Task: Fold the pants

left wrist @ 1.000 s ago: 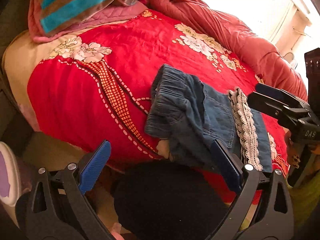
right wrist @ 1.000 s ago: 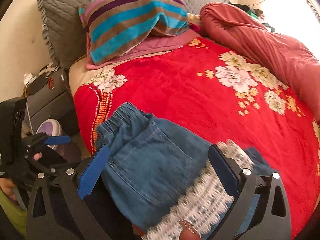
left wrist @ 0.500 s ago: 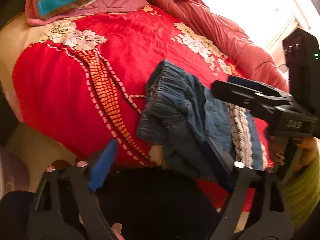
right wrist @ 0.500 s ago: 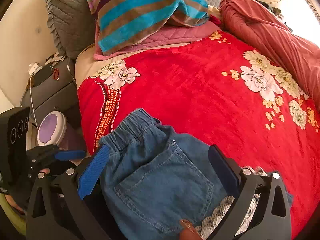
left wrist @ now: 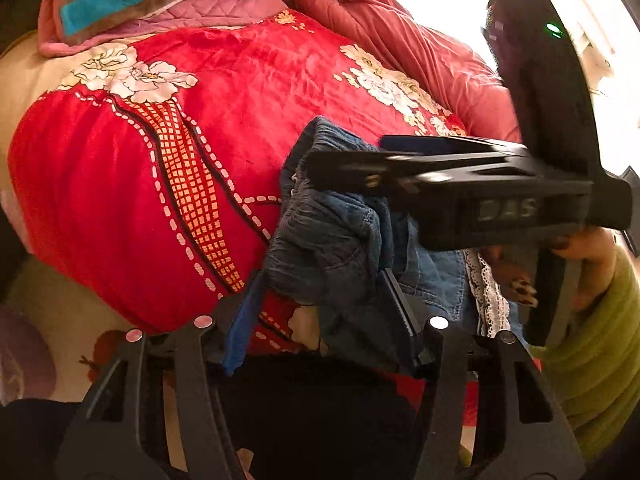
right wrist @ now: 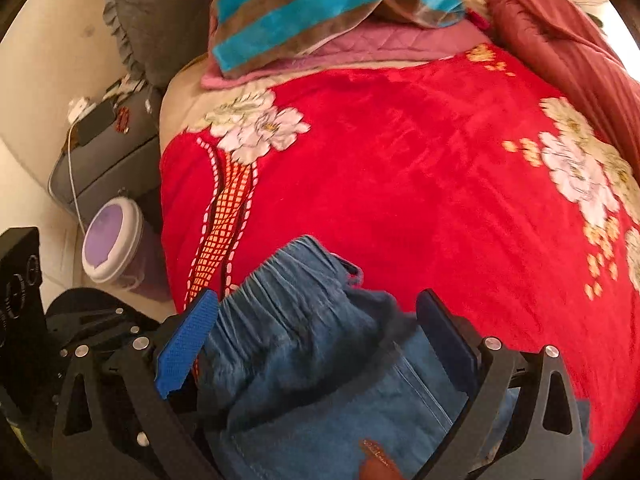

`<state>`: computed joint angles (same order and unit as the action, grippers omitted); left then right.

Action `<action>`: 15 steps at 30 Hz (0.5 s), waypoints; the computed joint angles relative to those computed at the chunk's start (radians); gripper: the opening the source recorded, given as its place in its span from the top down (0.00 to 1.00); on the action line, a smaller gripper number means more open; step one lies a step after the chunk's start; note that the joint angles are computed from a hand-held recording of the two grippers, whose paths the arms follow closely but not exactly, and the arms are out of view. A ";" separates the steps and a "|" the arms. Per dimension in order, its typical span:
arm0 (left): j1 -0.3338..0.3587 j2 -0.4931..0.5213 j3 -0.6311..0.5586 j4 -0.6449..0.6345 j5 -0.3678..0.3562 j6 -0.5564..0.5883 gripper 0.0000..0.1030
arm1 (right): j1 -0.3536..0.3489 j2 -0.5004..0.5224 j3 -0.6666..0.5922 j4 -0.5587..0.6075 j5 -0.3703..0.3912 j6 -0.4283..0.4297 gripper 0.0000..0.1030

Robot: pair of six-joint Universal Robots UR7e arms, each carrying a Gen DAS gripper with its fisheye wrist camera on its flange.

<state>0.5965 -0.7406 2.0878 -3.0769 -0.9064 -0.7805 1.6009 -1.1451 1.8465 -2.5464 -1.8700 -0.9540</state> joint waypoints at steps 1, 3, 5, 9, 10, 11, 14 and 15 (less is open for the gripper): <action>0.001 0.000 0.001 -0.002 -0.002 0.002 0.52 | 0.002 0.012 -0.009 0.016 0.000 -0.005 0.05; 0.004 0.000 0.003 -0.008 -0.005 0.004 0.52 | 0.001 0.024 -0.020 0.045 0.008 -0.003 0.06; 0.004 0.001 0.005 -0.012 -0.007 0.004 0.52 | 0.001 0.034 -0.028 0.071 0.015 -0.006 0.20; 0.009 0.003 0.009 -0.031 -0.015 -0.001 0.50 | -0.001 0.039 -0.023 0.066 0.001 -0.033 0.44; 0.009 0.004 0.009 -0.035 -0.016 -0.002 0.49 | -0.003 0.034 -0.016 0.053 0.005 -0.044 0.52; 0.010 0.004 0.010 -0.042 -0.018 0.002 0.46 | -0.007 0.024 -0.008 0.040 0.017 -0.056 0.58; 0.009 0.009 0.008 -0.058 -0.017 0.010 0.39 | -0.017 -0.014 0.010 0.037 0.061 -0.073 0.66; 0.008 0.011 0.009 -0.070 -0.018 0.015 0.37 | -0.021 -0.028 0.014 0.040 0.074 -0.076 0.67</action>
<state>0.6046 -0.7294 2.0965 -3.1464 -0.9243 -0.7659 1.5802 -1.1728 1.8606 -2.5067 -1.7955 -1.0299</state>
